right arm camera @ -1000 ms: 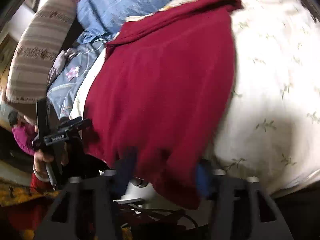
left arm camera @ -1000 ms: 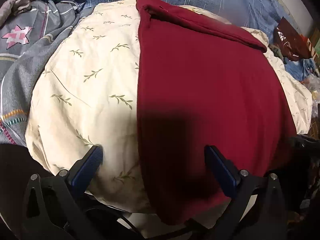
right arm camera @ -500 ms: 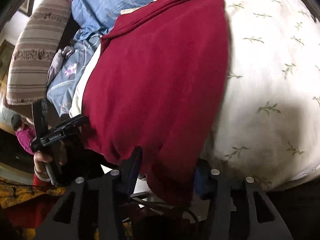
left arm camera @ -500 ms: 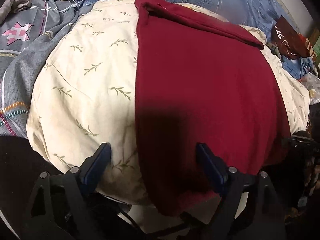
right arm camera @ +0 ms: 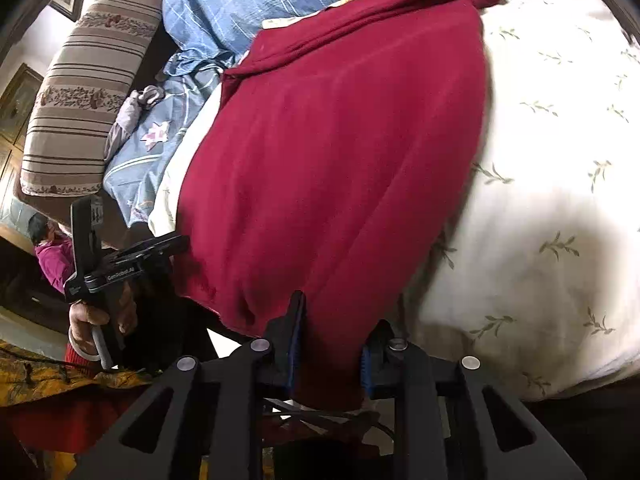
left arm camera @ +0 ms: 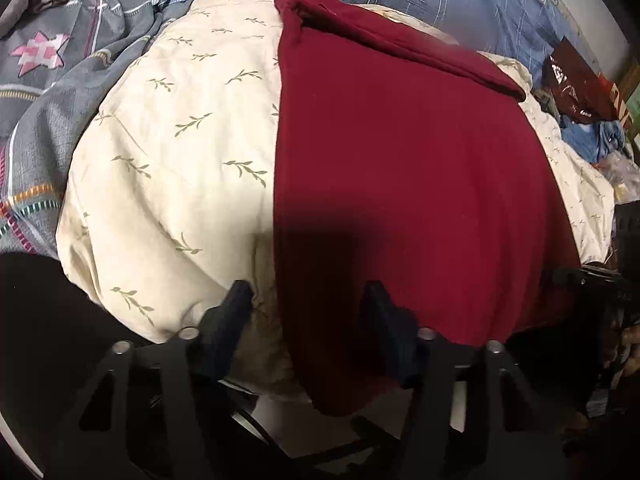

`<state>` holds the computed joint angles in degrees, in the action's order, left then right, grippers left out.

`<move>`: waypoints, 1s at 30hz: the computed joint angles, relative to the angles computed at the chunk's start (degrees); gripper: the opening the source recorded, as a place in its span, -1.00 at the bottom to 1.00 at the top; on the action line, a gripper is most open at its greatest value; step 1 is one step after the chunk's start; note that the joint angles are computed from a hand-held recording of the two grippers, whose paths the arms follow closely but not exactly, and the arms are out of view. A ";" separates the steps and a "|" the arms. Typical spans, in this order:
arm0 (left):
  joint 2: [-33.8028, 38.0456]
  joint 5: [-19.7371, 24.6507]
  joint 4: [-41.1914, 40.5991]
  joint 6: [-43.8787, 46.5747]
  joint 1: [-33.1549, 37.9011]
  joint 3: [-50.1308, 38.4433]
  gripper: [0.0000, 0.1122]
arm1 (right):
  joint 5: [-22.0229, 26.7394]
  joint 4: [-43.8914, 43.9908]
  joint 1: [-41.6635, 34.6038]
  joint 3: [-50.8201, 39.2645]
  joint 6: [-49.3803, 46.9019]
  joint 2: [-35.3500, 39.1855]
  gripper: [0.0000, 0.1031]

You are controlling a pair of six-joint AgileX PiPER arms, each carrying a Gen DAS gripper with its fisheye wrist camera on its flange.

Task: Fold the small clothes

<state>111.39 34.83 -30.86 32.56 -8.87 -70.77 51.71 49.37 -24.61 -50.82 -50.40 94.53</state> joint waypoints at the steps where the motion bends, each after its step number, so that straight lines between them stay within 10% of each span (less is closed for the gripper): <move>1: 0.02 0.64 -0.38 -0.04 0.37 -0.26 -0.11 | 0.18 -0.02 -0.11 -0.16 -0.02 0.18 -0.56; 4: 0.95 5.88 -4.55 1.79 2.18 -2.27 -0.54 | 0.25 -0.70 0.13 -0.55 0.79 0.54 -0.56; 13: 1.65 4.98 -1.33 -1.33 0.54 -2.87 -0.37 | 1.99 -0.05 -1.78 -0.50 0.21 1.85 -0.48; 18: 1.40 4.85 -2.78 0.40 -0.57 -2.47 0.13 | 2.14 -0.67 -0.70 -1.59 1.46 2.73 -0.48; 26: 0.99 2.50 0.33 -0.24 -1.89 -1.72 0.12 | 2.51 0.46 -0.81 -0.87 -0.57 1.33 -0.56; 30: 0.99 2.50 1.26 -1.17 -1.86 -2.03 -0.23 | 2.36 1.66 -0.53 -0.43 -1.74 0.70 -0.57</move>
